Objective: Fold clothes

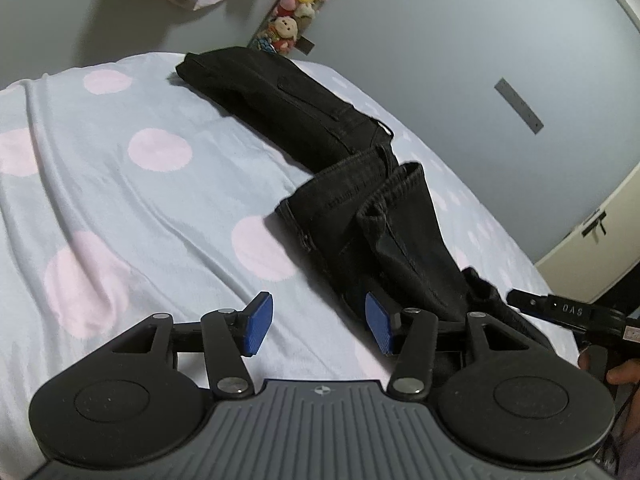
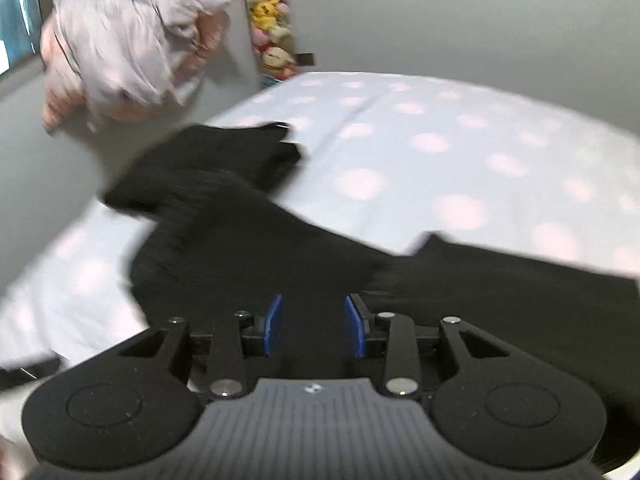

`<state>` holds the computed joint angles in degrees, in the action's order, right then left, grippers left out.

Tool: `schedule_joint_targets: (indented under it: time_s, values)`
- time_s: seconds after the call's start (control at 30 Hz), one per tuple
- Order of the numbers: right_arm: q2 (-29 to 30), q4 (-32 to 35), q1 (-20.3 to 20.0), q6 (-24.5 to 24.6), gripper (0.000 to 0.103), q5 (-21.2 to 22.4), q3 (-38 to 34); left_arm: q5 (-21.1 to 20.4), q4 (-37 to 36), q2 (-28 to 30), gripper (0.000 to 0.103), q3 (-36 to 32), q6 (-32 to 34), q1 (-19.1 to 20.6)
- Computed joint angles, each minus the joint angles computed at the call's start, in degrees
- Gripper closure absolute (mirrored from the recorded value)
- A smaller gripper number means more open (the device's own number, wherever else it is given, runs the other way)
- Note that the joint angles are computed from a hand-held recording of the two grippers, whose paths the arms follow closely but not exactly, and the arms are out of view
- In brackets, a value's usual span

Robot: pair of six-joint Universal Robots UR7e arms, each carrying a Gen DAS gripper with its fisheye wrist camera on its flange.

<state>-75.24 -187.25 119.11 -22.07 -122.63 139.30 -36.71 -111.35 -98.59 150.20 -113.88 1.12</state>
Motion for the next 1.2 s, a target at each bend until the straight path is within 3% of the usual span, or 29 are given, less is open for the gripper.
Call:
schedule_joint_targets:
  time_s: [0.13,0.33,0.43,0.6,0.63,0.93,1.2]
  values:
    - [1.43,-4.55,-1.32,-12.01,0.046,-4.23,-0.01,-0.47,-2.93,1.66,0.043,0.05,2.38,0.7]
    - [11.29,-16.39,-1.33,-27.61,0.046,-9.35,-1.41,-0.88,-3.92,2.2,0.043,0.24,3.05,1.1]
    - [12.97,-16.9,-1.14,-28.68,0.05,-10.01,-1.66,-1.22,-5.95,3.05,0.043,0.52,4.23,1.25]
    - [16.25,-23.55,0.96,-30.13,0.088,-13.63,-2.29,-2.12,-10.77,5.19,0.043,1.1,6.92,1.41]
    - [15.8,-23.75,1.25,-29.42,0.09,-13.73,-2.5,-2.14,-10.89,5.21,0.043,1.14,6.78,1.24]
    - [5.61,-20.22,2.6,-22.24,0.096,-18.06,-4.87,-1.33,-8.58,5.48,0.043,0.18,5.15,-0.38]
    - [-5.12,-25.01,0.2,-28.76,0.097,-22.67,-8.31,-1.73,-7.4,6.51,0.043,-0.65,5.24,-0.49]
